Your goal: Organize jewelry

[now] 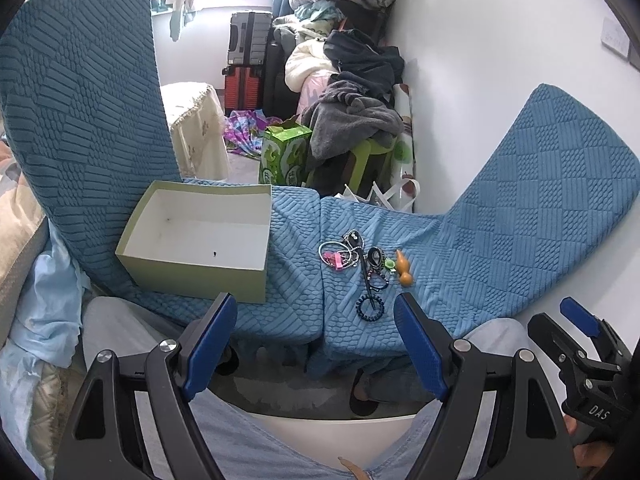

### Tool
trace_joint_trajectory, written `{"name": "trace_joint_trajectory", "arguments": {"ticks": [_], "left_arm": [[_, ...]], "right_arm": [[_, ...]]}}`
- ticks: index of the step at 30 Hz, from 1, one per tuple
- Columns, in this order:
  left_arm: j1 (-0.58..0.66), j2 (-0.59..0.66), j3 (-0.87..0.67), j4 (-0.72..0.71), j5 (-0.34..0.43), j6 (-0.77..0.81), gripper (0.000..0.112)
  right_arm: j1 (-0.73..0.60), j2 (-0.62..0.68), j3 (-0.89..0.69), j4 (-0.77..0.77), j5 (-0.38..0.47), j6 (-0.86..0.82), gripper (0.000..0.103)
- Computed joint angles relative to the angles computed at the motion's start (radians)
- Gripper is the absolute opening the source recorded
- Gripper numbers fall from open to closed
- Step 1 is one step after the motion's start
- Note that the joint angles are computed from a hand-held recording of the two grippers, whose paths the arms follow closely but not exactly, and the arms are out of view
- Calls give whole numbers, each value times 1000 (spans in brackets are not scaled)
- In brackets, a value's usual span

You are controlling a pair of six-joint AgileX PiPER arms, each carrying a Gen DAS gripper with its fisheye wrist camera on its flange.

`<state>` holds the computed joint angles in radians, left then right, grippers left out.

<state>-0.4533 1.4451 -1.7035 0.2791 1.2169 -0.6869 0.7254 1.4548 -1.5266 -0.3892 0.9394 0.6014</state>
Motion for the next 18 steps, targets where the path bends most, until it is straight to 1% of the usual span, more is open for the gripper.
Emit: {"name": "trace_joint_trajectory", "arguments": {"ticks": [2, 5, 6, 10, 12, 14, 17, 18], "left_arm": [[3, -1, 5, -8, -11, 2, 81], [12, 10, 5, -23, -21, 17, 81], [15, 15, 4, -29, -22, 22, 81], [28, 36, 3, -45, -26, 35, 81], [33, 52, -2, -53, -24, 29, 81], [36, 59, 3, -58, -32, 33, 81], [44, 88, 1, -74, -42, 53, 81], [53, 97, 5, -89, -52, 61, 81]], "right_arm": [[-5, 1, 3, -2, -6, 3, 103], [-28, 6, 6, 62, -33, -45, 102], [-29, 8, 5, 60, -36, -45, 101], [-44, 15, 18, 75, -71, -64, 94], [-61, 24, 28, 100, -101, -90, 89], [-80, 28, 35, 131, -126, -113, 78], [-104, 48, 40, 156, -151, -130, 67], [-113, 58, 39, 166, -158, -140, 66]]}}
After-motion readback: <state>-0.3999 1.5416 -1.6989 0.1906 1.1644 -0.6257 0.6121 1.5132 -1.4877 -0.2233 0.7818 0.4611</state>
